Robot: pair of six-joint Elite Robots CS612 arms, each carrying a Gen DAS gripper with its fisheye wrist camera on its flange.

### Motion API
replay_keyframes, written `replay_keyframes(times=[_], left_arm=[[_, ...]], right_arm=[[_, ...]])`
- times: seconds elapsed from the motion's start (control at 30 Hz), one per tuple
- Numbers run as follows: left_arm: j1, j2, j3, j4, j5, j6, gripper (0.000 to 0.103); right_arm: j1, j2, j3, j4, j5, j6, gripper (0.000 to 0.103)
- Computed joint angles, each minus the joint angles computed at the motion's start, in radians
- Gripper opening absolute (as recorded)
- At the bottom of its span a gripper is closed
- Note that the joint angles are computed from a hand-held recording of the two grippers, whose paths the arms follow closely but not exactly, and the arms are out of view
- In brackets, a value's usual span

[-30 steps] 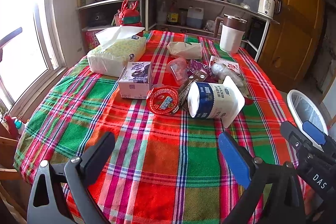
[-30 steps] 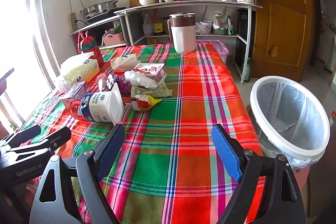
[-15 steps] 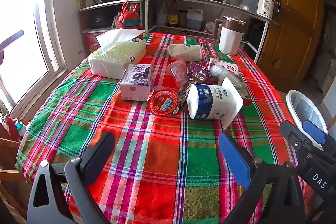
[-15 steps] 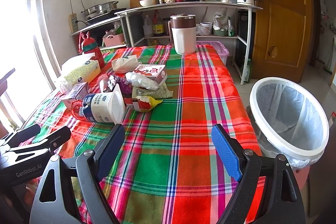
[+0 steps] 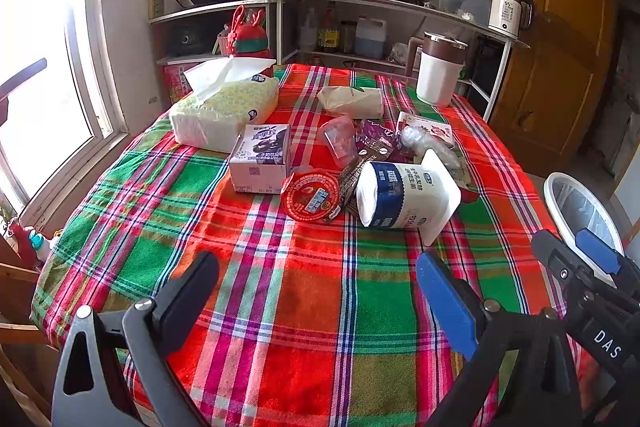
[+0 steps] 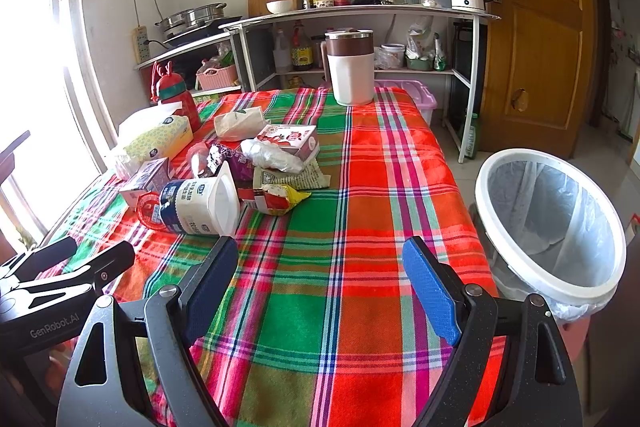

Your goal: Collect trash

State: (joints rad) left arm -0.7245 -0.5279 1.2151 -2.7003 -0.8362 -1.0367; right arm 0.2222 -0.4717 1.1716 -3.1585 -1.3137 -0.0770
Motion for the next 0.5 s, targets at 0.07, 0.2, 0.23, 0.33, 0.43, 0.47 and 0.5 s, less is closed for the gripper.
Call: replay_keyframes(times=[0.07, 0.2, 0.23, 0.33, 0.43, 0.47, 0.5], left_arm=[[0.0, 0.0, 0.0, -0.001, 0.001, 0.001, 0.1], [-0.001, -0.001, 0.0, 0.002, 0.001, -0.003, 0.1], [-0.001, -0.001, 0.0, 0.003, 0.001, -0.003, 0.1], [0.0, -0.003, 0.005, -0.009, -0.004, 0.005, 0.1], [0.001, -0.005, 0.01, -0.01, -0.003, 0.003, 0.1], [0.002, -0.007, 0.012, -0.01, -0.003, 0.003, 0.1], [0.003, -0.008, 0.015, -0.014, -0.004, 0.006, 0.1]], right_arm=[[0.0, 0.0, 0.0, -0.002, 0.001, 0.0, 0.085], [0.0, 0.001, -0.001, -0.001, 0.0, -0.001, 0.085], [0.0, 0.0, 0.0, -0.001, 0.001, 0.0, 0.085], [0.001, 0.0, -0.001, 0.001, 0.001, 0.0, 0.085], [0.0, 0.0, -0.002, 0.005, 0.003, -0.003, 0.085], [0.0, 0.0, -0.003, 0.007, 0.005, -0.003, 0.085], [-0.001, 0.0, -0.004, 0.011, 0.011, -0.005, 0.085]])
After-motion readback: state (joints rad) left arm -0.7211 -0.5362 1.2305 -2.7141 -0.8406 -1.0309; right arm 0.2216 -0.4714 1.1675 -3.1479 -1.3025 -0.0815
